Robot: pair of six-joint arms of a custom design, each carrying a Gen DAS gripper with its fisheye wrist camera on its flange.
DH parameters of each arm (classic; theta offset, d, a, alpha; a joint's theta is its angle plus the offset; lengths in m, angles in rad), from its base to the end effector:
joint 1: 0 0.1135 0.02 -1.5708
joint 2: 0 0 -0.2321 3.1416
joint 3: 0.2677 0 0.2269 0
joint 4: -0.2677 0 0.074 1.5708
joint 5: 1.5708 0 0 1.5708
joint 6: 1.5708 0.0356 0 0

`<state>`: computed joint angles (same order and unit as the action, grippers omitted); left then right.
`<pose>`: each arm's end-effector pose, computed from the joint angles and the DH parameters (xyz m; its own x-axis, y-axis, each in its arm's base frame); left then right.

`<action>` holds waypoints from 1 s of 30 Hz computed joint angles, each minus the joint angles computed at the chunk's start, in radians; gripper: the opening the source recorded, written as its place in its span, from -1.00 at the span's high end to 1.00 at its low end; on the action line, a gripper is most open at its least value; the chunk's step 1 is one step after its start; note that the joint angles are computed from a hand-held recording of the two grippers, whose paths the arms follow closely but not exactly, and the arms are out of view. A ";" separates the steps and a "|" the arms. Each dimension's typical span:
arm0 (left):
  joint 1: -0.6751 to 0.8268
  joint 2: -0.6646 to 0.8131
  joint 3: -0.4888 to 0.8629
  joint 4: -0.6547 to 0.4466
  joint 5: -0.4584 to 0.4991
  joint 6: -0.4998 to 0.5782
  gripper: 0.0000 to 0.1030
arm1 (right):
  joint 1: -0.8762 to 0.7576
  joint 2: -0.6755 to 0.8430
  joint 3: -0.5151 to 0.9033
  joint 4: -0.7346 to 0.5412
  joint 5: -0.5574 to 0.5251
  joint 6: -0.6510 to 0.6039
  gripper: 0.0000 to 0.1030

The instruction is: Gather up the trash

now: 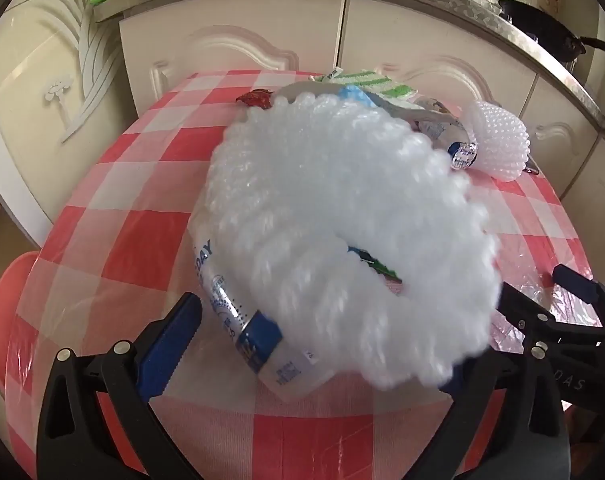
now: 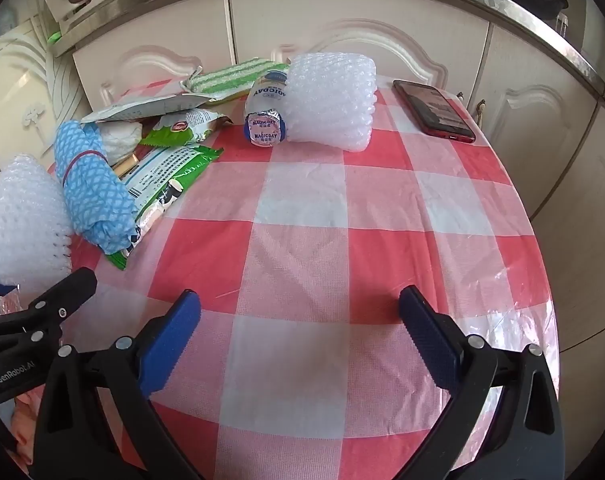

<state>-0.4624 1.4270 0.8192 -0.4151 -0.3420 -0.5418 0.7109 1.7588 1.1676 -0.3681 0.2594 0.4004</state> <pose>0.2350 -0.1038 0.1757 -0.7907 -0.1487 -0.5939 -0.1678 0.9855 -0.0233 0.2642 0.2154 0.1806 -0.7737 -0.1691 -0.6106 -0.2362 0.9712 0.0304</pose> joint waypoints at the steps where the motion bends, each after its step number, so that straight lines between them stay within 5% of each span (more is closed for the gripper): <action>1: 0.001 0.004 0.005 0.004 0.004 -0.005 -0.91 | 0.012 -0.049 -0.047 0.014 0.002 0.017 -0.93; 8: -0.003 -0.094 0.017 0.009 0.006 -0.030 -0.91 | 0.078 -0.181 -0.095 0.057 0.138 -0.006 -0.93; 11: 0.001 -0.353 -0.090 -0.067 0.010 -0.021 -0.91 | 0.117 -0.249 -0.090 0.039 0.211 -0.004 -0.93; 14: -0.038 -0.460 -0.088 -0.129 -0.053 -0.017 -0.91 | 0.151 -0.329 -0.080 0.022 0.274 -0.011 -0.93; 30: -0.176 -0.675 0.077 -0.374 -0.182 -0.008 -0.91 | 0.378 -0.525 0.026 -0.157 0.683 0.035 -0.94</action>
<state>-0.6384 0.7524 0.8967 -0.7894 -0.5239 -0.5496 1.0892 1.2343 1.1933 -0.5251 0.9420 0.4354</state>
